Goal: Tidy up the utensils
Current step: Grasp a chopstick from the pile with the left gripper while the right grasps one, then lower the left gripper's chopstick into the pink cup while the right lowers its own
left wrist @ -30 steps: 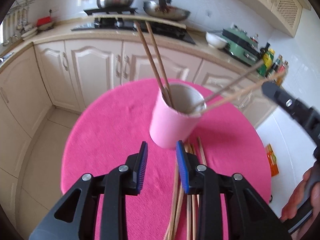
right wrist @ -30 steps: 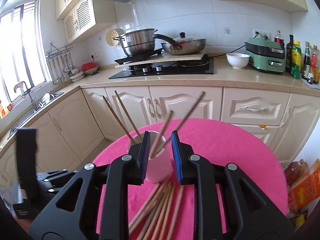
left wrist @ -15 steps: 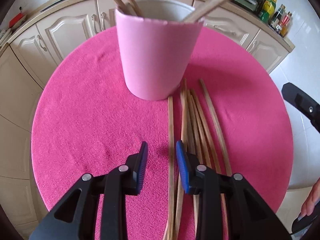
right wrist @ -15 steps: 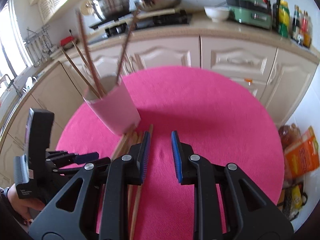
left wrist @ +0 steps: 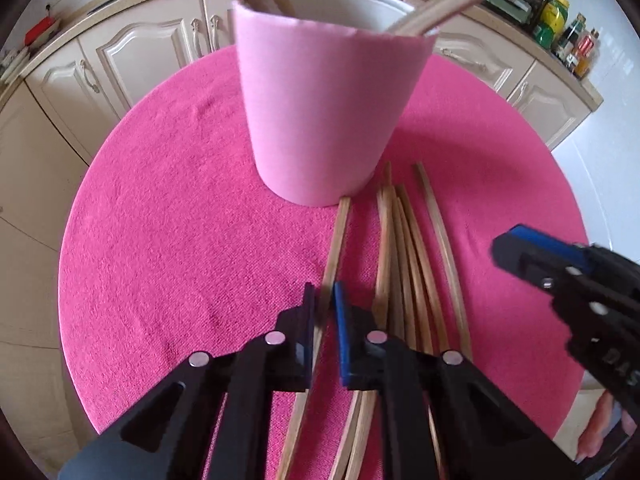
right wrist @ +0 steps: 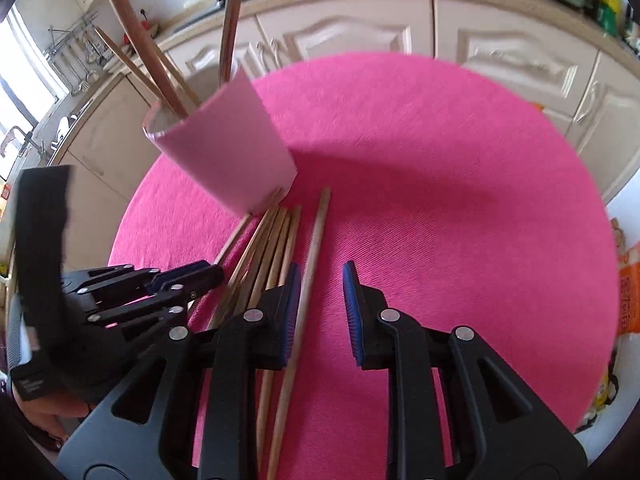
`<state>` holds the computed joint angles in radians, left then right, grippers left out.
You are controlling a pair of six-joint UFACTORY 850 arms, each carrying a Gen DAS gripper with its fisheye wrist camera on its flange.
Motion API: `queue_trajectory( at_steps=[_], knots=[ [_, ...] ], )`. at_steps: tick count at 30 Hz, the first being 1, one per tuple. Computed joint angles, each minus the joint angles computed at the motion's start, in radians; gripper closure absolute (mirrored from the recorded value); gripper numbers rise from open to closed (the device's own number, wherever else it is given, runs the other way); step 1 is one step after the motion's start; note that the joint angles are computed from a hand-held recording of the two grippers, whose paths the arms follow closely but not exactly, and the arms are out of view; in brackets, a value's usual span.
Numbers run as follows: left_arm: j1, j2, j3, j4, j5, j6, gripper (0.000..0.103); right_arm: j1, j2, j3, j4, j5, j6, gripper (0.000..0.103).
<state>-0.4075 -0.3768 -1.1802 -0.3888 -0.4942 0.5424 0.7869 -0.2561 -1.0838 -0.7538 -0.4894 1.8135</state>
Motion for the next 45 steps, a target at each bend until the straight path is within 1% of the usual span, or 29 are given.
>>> queue_trajectory(
  at_steps=[3, 6, 10, 15, 18, 19, 21, 25, 27, 31, 35, 38, 40, 43, 45],
  knots=[
    [0.024, 0.020, 0.021, -0.076, -0.001, 0.061, 0.094, -0.020, -0.031, -0.026, 0.132, 0.030, -0.125, 0.080],
    [0.052, 0.031, 0.033, -0.170, -0.008, 0.134, 0.094, -0.036, -0.061, -0.055, 0.264, 0.029, -0.255, 0.080],
    [0.077, 0.040, 0.031, -0.212, -0.004, 0.169, 0.095, -0.045, -0.082, -0.080, 0.336, 0.005, -0.330, 0.081],
    [0.096, 0.064, 0.034, -0.228, 0.015, 0.170, 0.096, -0.051, -0.112, -0.122, 0.391, -0.048, -0.403, 0.081],
    [0.096, 0.085, 0.043, -0.213, 0.027, 0.144, 0.096, -0.053, -0.129, -0.149, 0.414, -0.081, -0.440, 0.081],
    [0.096, 0.090, 0.044, -0.215, 0.029, 0.142, 0.096, -0.052, -0.136, -0.160, 0.415, -0.100, -0.448, 0.086],
    [0.098, 0.098, 0.044, -0.211, 0.036, 0.134, 0.096, -0.046, -0.152, -0.188, 0.417, -0.126, -0.453, 0.088],
    [0.097, 0.109, 0.043, -0.202, 0.042, 0.117, 0.097, -0.046, -0.141, -0.175, 0.421, -0.121, -0.450, 0.094],
    [0.101, 0.113, 0.044, -0.208, 0.041, 0.127, 0.097, -0.049, -0.135, -0.162, 0.420, -0.105, -0.446, 0.095],
    [0.110, 0.125, 0.049, -0.229, 0.046, 0.157, 0.097, -0.044, -0.109, -0.130, 0.384, -0.076, -0.390, 0.097],
    [0.111, 0.146, 0.062, -0.250, 0.059, 0.178, 0.097, -0.025, -0.061, -0.083, 0.284, -0.039, -0.255, 0.097],
    [0.111, 0.161, 0.065, -0.262, 0.065, 0.189, 0.097, -0.012, -0.021, -0.054, 0.177, -0.015, -0.126, 0.097],
    [0.110, 0.177, 0.070, -0.278, 0.071, 0.205, 0.097, 0.004, 0.010, -0.032, 0.070, -0.011, 0.001, 0.097],
    [0.111, 0.200, 0.077, -0.311, 0.074, 0.238, 0.097, 0.030, 0.059, -0.003, -0.078, -0.025, 0.186, 0.097],
    [0.112, 0.221, 0.084, -0.345, 0.076, 0.271, 0.097, 0.048, 0.081, 0.002, -0.150, -0.052, 0.275, 0.097]
  ],
)
